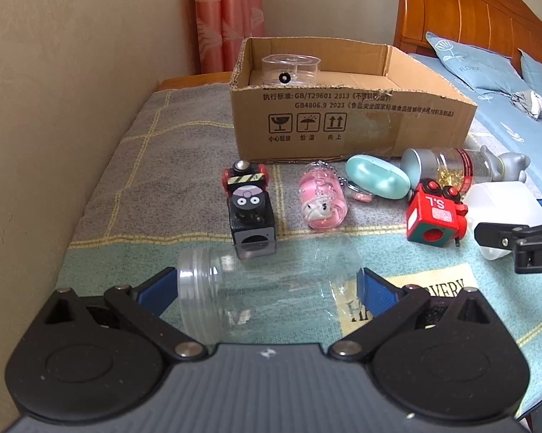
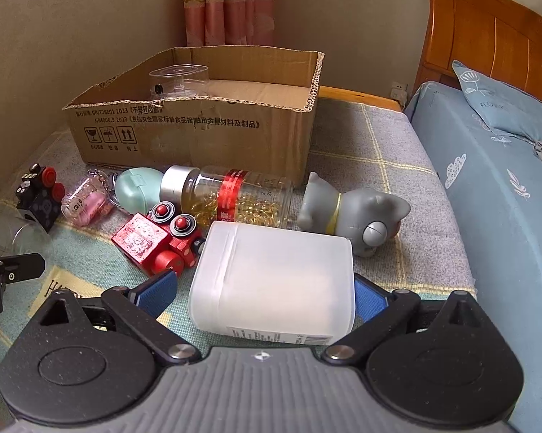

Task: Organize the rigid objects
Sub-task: 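Close the left tool on the clear jar while the right tool grasps the white bottle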

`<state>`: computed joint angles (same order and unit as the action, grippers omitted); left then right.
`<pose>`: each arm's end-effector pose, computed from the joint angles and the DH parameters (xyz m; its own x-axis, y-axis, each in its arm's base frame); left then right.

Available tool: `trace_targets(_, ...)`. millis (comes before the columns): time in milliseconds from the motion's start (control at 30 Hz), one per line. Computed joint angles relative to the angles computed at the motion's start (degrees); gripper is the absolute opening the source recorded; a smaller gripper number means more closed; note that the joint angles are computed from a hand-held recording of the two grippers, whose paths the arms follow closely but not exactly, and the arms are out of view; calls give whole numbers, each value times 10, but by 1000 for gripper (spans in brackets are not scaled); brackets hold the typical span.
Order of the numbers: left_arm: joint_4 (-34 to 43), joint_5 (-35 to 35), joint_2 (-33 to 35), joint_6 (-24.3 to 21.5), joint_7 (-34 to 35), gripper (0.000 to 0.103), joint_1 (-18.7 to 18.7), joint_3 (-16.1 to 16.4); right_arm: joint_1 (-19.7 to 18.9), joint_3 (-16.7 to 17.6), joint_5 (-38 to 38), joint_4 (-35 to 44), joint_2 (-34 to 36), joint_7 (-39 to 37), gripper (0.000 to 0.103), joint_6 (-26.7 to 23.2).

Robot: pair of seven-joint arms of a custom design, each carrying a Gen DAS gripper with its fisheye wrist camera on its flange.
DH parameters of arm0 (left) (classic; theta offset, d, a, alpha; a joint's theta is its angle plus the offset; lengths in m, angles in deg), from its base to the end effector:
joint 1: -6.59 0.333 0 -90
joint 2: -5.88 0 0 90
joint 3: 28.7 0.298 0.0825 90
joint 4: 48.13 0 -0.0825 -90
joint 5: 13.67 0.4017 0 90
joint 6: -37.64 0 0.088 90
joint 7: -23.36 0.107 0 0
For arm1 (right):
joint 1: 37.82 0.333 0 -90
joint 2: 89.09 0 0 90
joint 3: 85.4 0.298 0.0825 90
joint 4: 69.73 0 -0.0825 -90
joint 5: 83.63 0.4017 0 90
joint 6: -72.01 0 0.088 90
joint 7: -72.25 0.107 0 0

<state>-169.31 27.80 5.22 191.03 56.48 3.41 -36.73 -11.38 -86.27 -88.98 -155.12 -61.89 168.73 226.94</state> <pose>0.5797 -0.1358 0.4502 0.2403 -0.9705 -0.0204 -0.7244 -0.1653 -0.6692 0.6735 0.3282 0.4623 0.3896 -0.9208 0.0169 -0.6745 -0.2978 -0.6755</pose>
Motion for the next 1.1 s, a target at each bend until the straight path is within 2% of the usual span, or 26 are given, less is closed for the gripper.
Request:
trace_targets(100, -2, 1, -2, 2, -6, 100, 0, 0, 10, -13, -19, 2, -2, 20, 88, -13)
trace_targets(267, -7, -6, -7, 7, -2, 94, 1, 0, 9, -9, -31, -13, -15, 22, 88, -20)
trace_targets(533, -6, -14, -14, -21, 11, 94, 0, -6, -13, 16, 5, -30, -35, -7, 90, -38)
trace_targets(900, 12, -36, -2, -34, 20, 92, -6, -3, -4, 8, -4, 4, -12, -2, 91, -58)
trace_targets(1100, 5, -54, -14, -28, 48, 92, -5, -4, -13, 17, 2, 4, -15, -43, 88, -66)
